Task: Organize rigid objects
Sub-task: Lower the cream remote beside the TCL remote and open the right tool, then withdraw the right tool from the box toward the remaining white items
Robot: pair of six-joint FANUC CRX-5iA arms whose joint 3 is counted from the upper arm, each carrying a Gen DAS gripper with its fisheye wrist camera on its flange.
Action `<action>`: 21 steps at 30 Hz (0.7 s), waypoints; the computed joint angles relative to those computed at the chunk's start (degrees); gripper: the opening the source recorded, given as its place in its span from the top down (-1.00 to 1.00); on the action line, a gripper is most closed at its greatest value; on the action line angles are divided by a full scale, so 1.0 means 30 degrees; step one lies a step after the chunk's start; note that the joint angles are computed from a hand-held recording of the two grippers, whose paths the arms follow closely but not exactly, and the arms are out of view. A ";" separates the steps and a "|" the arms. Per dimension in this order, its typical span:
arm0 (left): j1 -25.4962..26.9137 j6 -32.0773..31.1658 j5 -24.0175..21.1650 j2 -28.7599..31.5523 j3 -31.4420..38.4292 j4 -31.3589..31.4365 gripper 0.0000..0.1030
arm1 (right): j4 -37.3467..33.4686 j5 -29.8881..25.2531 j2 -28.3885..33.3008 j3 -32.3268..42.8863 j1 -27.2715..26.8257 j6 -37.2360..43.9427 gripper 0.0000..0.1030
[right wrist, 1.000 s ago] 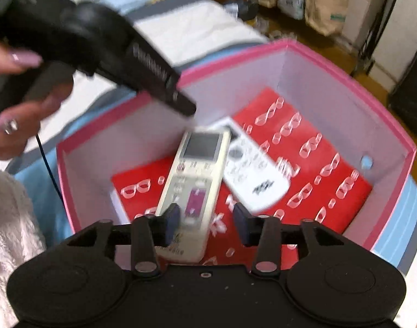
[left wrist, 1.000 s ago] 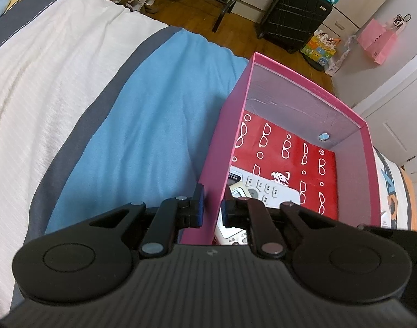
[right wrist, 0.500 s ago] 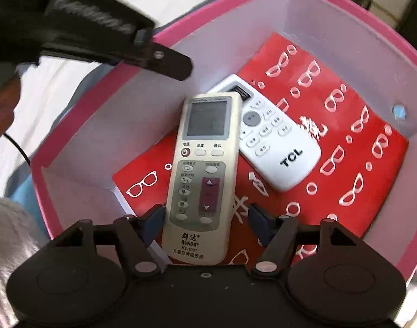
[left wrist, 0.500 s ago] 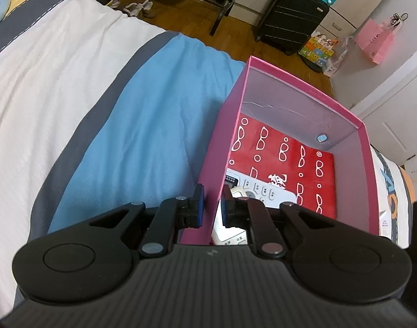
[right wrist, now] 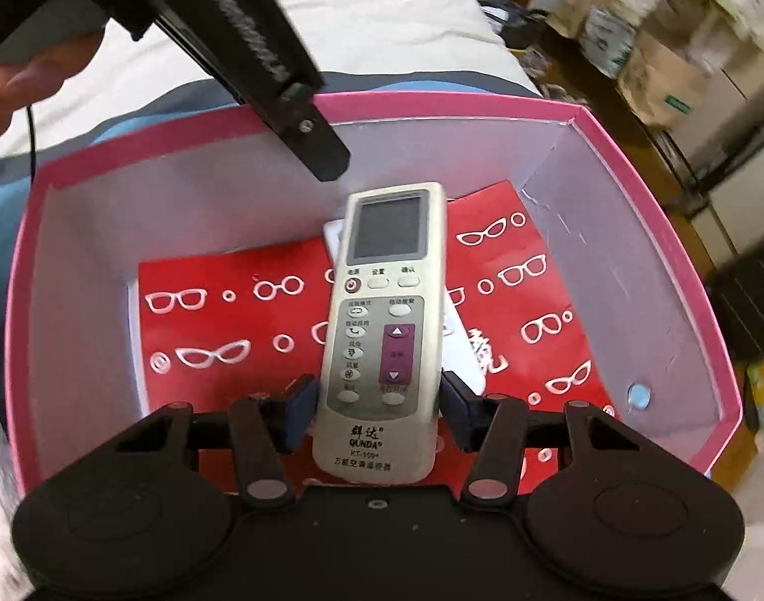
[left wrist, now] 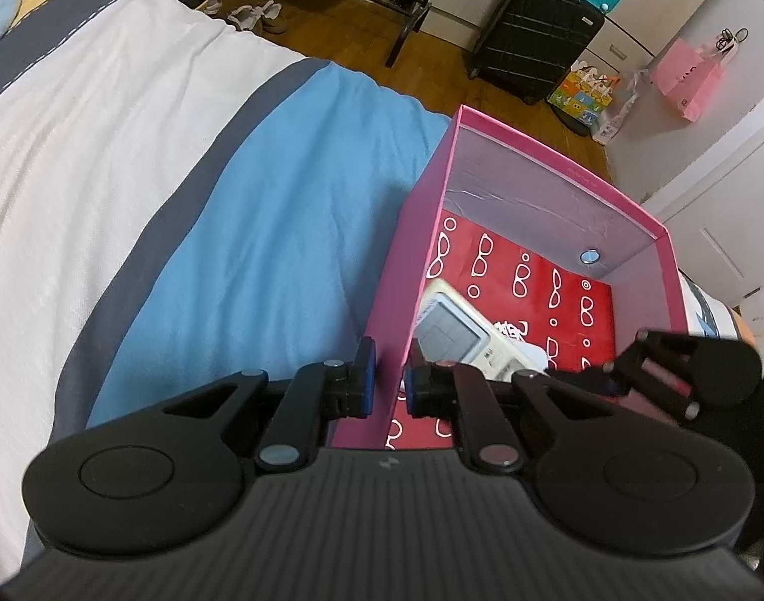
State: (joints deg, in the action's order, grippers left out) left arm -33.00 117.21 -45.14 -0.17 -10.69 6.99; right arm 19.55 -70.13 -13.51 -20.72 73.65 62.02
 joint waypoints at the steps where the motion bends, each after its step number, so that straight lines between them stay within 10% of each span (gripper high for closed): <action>1: -0.0006 -0.0056 -0.0019 0.0041 0.0043 -0.0002 0.80 | 0.0174 0.0132 -0.0211 -0.0149 -0.0066 -0.0039 -0.20; 9: -0.0074 0.0014 -0.0176 0.0183 0.0234 -0.0220 0.80 | 0.2072 -0.1445 -0.0723 -0.0675 0.0227 -0.5921 -0.41; 21: -0.0121 0.0148 -0.0263 0.0263 0.0339 -0.0320 0.80 | -0.0191 0.4428 -0.3560 -0.2472 -0.1221 -0.7773 -0.26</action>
